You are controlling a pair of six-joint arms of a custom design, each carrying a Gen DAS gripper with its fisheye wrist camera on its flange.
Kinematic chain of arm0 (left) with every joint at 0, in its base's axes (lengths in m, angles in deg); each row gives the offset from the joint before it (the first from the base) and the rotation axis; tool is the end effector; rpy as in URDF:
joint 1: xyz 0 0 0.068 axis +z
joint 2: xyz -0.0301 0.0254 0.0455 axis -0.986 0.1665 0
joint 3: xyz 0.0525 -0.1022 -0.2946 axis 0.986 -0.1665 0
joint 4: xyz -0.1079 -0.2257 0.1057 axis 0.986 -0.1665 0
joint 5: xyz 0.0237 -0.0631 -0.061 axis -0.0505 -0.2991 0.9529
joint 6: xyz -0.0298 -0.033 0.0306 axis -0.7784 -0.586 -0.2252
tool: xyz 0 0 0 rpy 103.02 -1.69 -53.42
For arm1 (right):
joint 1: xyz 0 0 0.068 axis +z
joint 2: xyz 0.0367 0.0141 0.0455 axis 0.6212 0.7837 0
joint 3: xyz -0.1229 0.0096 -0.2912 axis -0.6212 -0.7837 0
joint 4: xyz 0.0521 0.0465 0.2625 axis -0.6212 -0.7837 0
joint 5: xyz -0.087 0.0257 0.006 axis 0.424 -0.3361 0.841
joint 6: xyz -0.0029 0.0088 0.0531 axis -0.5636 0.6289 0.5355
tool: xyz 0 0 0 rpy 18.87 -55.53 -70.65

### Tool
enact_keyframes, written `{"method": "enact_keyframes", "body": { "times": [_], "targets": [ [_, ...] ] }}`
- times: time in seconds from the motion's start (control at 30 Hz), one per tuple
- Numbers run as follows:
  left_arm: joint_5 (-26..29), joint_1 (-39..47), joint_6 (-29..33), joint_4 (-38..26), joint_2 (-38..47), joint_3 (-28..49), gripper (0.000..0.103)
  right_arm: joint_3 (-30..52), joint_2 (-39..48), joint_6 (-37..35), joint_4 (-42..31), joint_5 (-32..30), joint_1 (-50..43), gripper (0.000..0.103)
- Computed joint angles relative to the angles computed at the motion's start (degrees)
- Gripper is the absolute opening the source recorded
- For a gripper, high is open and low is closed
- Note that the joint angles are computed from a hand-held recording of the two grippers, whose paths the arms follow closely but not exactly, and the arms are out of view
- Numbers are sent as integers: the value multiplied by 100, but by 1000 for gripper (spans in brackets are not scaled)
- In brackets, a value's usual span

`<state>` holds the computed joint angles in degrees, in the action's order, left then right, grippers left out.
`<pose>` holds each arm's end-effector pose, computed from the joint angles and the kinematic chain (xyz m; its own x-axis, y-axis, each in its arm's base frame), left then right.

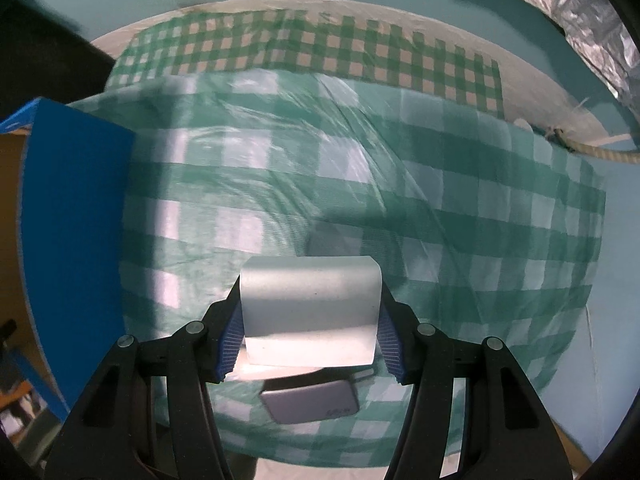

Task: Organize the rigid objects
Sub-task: 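Carry the charger block into the box beside the first charger and release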

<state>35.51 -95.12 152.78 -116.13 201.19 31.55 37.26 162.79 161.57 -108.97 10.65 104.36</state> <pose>0.4571 -0.1157 0.1848 0.0169 0.9945 0.1032 0.9980 -0.0231 0.0586 0.1006 0.2217 0.1502 -0.2099 0.9776 0.0135 0.9760 0.2087 0.0626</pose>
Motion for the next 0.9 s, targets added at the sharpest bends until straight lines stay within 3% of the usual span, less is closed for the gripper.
{"method": "enact_keyframes", "body": {
  "times": [0.53, 0.9],
  "targets": [
    [3, -5, -18, -27, -16, -1, 4, 1602, 43, -2001, -1677, 522, -945, 58],
    [1, -3, -14, -42, -10, 20, 4, 2875, 666, -3944, -2096, 717, -1788, 58]
  ]
}}
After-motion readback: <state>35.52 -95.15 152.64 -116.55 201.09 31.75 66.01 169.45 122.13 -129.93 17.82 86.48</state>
